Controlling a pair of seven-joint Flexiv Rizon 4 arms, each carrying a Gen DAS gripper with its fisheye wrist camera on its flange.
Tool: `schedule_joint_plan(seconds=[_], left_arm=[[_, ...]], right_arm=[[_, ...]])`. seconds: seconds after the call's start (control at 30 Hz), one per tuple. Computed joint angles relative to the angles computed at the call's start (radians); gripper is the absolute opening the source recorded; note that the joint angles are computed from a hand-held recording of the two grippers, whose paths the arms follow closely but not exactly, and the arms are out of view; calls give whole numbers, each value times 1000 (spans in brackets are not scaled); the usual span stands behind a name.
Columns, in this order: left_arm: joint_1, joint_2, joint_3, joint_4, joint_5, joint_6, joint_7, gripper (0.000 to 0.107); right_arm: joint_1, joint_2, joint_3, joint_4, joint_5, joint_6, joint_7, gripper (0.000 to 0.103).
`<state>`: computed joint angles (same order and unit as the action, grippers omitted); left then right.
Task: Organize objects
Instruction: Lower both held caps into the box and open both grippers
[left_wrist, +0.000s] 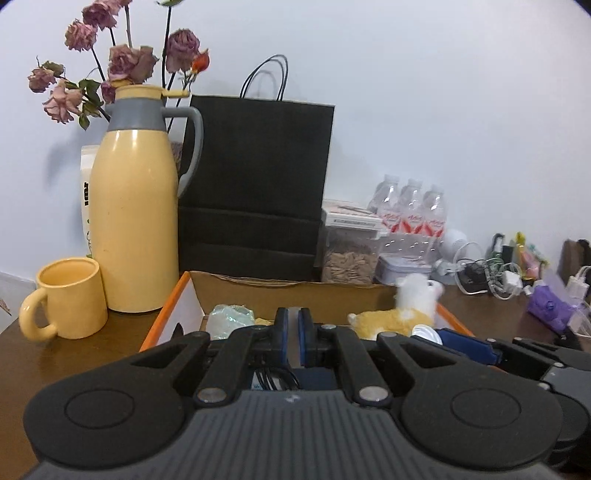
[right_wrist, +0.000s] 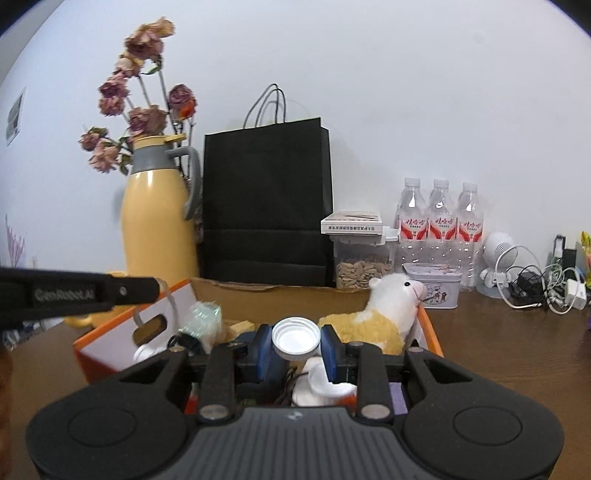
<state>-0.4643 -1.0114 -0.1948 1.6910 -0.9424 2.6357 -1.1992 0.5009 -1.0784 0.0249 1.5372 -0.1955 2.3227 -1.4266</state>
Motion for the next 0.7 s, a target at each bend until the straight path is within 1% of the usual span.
schedule_joint_plan(seconds=[0.1,0.27,0.4,0.47,0.5,0.53,0.57,0.6,0.63,0.7], left_arm=[[7,-22,8,-49,-3,-19,24,7],[17,-54,6,-105,-25,-47,70,7],[21,-62,-1,-103,-38,-36,63,8],[22,-64,0,-97,-27,-21,55,12],[22,-64,-2,-97,-34,-17,57,27],[19,-65,-4,-102,-48,-12,65,58],[13,-71,-4,-112,-68,2,75,72],[10,-77,-4,-121,-75,16,82,93],[10,-83,-5,-126,-72,30,83,103],[17,-85,-15,-125,-60,42,77,103]], right_arm=[[-9,-25,3,-47,-24,-33,16,27],[-18,-36,4,-64,-57,-81,36,27],[-17,-32,0,-58,-67,-116,40,28],[-8,-28,-10,-52,-57,-127,33,28],[-1,-27,-17,-48,-47,-128,27,29],[5,-24,-21,-43,-37,-128,20,37],[7,-22,-23,-38,-30,-126,16,44],[11,-21,-26,-35,-20,-122,11,64],[19,-20,-32,-33,-3,-116,3,85],[47,-22,-58,-35,54,-99,-20,102]])
